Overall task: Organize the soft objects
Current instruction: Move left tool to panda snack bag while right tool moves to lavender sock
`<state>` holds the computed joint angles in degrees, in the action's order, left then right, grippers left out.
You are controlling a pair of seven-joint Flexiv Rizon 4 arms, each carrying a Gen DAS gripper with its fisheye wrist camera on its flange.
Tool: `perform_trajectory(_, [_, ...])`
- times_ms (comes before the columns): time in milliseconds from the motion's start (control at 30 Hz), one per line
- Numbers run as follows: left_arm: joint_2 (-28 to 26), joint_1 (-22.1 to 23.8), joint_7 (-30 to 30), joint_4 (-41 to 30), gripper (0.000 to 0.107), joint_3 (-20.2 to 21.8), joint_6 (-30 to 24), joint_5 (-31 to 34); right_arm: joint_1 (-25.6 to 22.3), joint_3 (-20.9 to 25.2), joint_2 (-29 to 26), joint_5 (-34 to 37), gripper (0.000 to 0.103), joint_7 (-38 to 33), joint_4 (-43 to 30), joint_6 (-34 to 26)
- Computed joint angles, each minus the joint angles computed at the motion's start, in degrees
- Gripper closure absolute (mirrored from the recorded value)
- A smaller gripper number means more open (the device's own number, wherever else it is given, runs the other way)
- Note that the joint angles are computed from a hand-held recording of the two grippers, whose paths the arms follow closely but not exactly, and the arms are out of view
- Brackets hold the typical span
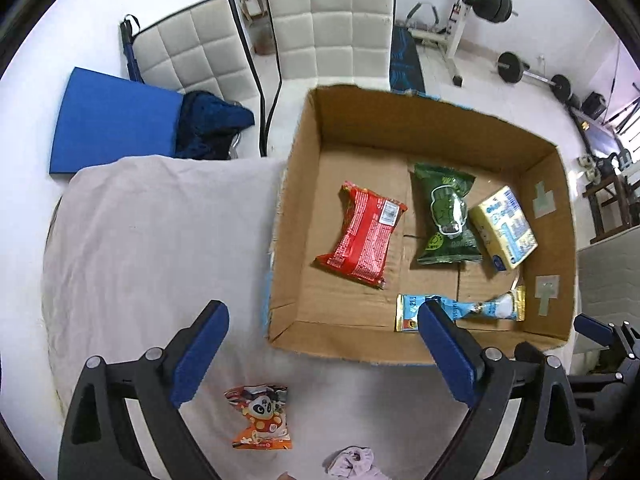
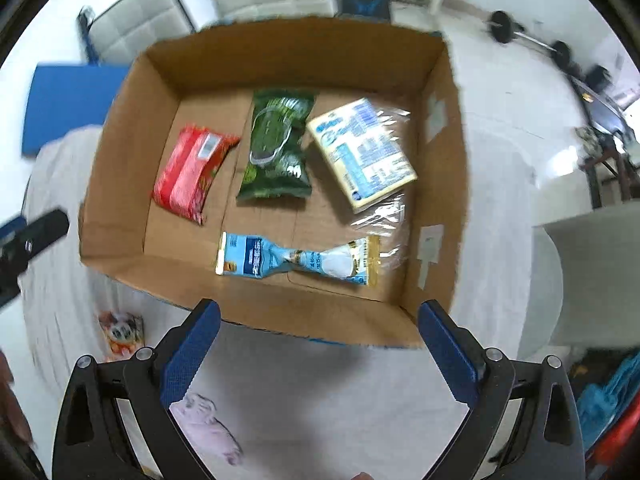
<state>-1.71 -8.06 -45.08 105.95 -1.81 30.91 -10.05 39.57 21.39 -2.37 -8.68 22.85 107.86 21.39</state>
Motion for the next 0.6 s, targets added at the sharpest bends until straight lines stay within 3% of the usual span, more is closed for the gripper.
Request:
perform_trajectory(300, [5.8,3.0,12.1,2.0,0.010,3.4,0.9,-6.3,6.2,0.3,-5.3,-7.6,0.002,13.1,-11.9,-10.9])
perform_trajectory(400, [6.3,5.2,16.3,1.4,0.010,5.1,-1.3,-7.6,8.8,0.2,-8.3,-8.3,0.002,15.7,-15.2,-9.8])
perform_trajectory(467, [6.3,6.6,18.3,1.3,0.010,5.8,-2.3,-7.3,10.4,0.1,-10.5,-8.1,0.002,16.9,-16.1,-5.8])
perform_trajectory(600, [5.4,9.9,20.3,1.5,0.010,7.1,-4.8,-2.3,12.9,-0.3,-15.7,-5.7,0.002,15.8,-18.6,-0.2])
